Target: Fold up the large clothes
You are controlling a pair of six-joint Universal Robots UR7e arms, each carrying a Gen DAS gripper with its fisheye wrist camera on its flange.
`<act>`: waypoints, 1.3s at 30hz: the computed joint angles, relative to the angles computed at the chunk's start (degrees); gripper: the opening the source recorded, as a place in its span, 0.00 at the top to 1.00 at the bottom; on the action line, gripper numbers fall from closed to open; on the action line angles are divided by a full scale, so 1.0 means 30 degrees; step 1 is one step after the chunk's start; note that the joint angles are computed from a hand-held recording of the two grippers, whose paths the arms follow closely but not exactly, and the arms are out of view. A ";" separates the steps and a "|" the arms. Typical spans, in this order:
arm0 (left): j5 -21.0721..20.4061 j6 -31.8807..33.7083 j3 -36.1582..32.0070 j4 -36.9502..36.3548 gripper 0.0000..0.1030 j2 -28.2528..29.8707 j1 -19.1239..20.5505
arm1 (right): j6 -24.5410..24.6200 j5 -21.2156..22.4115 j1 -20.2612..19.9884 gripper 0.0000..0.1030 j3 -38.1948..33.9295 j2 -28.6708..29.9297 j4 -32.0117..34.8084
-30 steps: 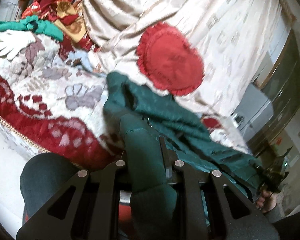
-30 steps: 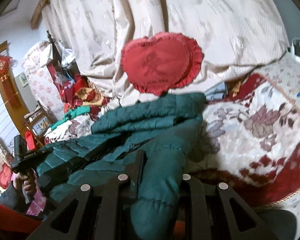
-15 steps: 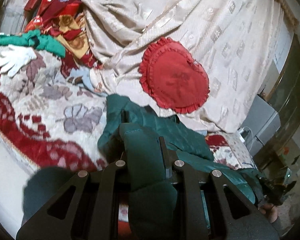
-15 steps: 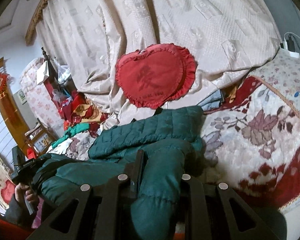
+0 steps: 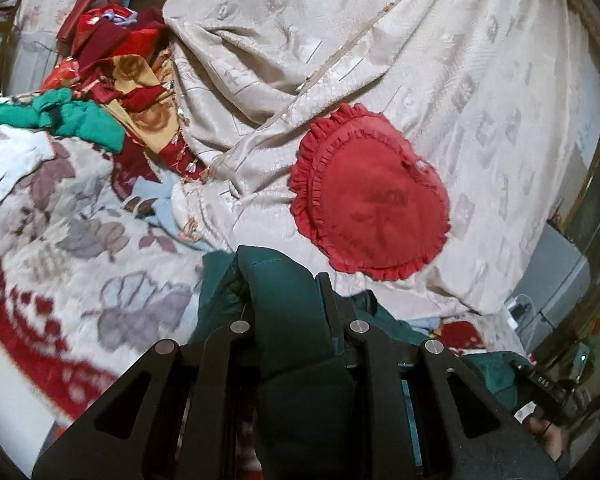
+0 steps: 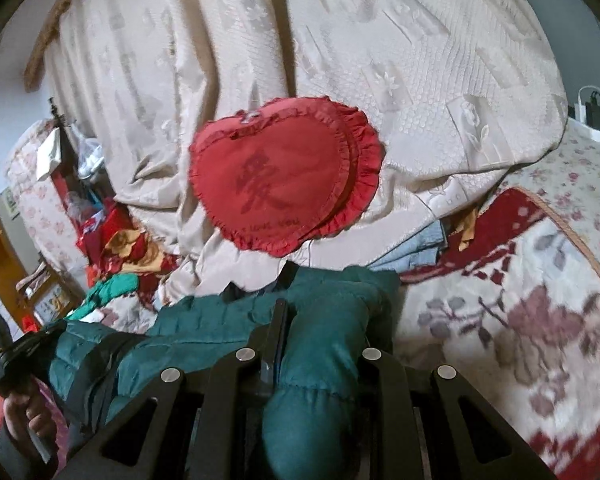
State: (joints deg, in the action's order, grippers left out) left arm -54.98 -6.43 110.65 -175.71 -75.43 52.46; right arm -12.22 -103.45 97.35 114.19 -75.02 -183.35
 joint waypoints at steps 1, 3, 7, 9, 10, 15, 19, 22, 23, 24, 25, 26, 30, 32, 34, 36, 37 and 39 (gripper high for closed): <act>-0.0113 0.0155 -0.1049 0.0303 0.85 0.0883 0.0355 | 0.0313 0.0072 -0.0174 0.83 -0.0695 0.0444 0.0512; 0.0255 0.0827 -0.2408 0.0543 0.85 0.2176 0.0657 | 0.0626 0.0000 -0.0423 0.83 -0.1873 0.1271 0.1203; 0.1617 0.1547 -0.5303 0.2115 0.83 0.5038 0.1713 | 0.1312 -0.0667 -0.0965 0.83 -0.4772 0.3326 0.3835; 0.2265 0.1555 -0.6477 0.3488 0.83 0.6253 0.2344 | 0.2037 -0.1186 -0.1242 0.83 -0.5975 0.4187 0.5302; 0.2356 0.1204 -0.6755 0.3971 0.82 0.6518 0.2535 | 0.2411 -0.1502 -0.1356 0.83 -0.6473 0.4564 0.6025; 0.2712 -0.1816 -0.9163 0.8016 0.82 0.7924 0.3359 | 0.3320 -0.2236 -0.1787 0.84 -0.8640 0.6213 0.8579; 0.2994 -0.2452 -1.1456 1.0787 0.81 0.9203 0.3676 | 0.3587 -0.2050 -0.2111 0.83 -0.9291 0.6975 0.8814; 0.2678 -0.0881 -1.1230 0.8776 0.81 0.9648 0.3953 | 0.4128 -0.1651 -0.2368 0.81 -0.9244 0.7007 0.8798; 0.2409 -0.0228 -1.0800 0.7589 0.81 0.9590 0.3986 | 0.4251 -0.1520 -0.2396 0.79 -0.9227 0.6990 0.8787; 0.2214 -0.0312 -1.0748 0.7203 0.81 0.9577 0.4012 | 0.4300 -0.1423 -0.2404 0.79 -0.9204 0.6991 0.8697; 0.1851 -0.1131 -1.0885 0.7431 0.80 0.9458 0.4068 | 0.4395 -0.1343 -0.2413 0.78 -0.9093 0.6966 0.8478; 0.1333 -0.1834 -1.0975 0.7451 0.78 0.9334 0.4134 | 0.4736 -0.1120 -0.2473 0.77 -0.8943 0.6867 0.8310; -0.1380 -0.3537 -1.1227 0.7041 0.49 0.8981 0.4514 | 0.7565 0.1015 -0.2957 0.58 -0.8640 0.6289 0.8311; -0.3549 -0.4085 -1.1015 0.6138 0.34 0.8652 0.4748 | 0.9305 0.4269 -0.3677 0.28 -0.7609 0.5622 0.6504; -0.5002 -0.4626 -1.0822 0.5378 0.25 0.8354 0.4851 | 1.0464 0.6667 -0.4084 0.12 -0.6972 0.5335 0.4866; -0.6663 -0.4976 -1.0515 0.4263 0.23 0.8032 0.5083 | 1.0631 0.7225 -0.4068 0.12 -0.6882 0.5209 0.4626; -0.7282 -0.5133 -1.0432 0.3903 0.22 0.7931 0.5213 | 1.0426 0.7360 -0.4019 0.12 -0.6885 0.5162 0.4668; -0.7814 -0.5434 -1.0419 0.3622 0.22 0.7820 0.5381 | 0.9813 0.7350 -0.3907 0.12 -0.6953 0.5155 0.4834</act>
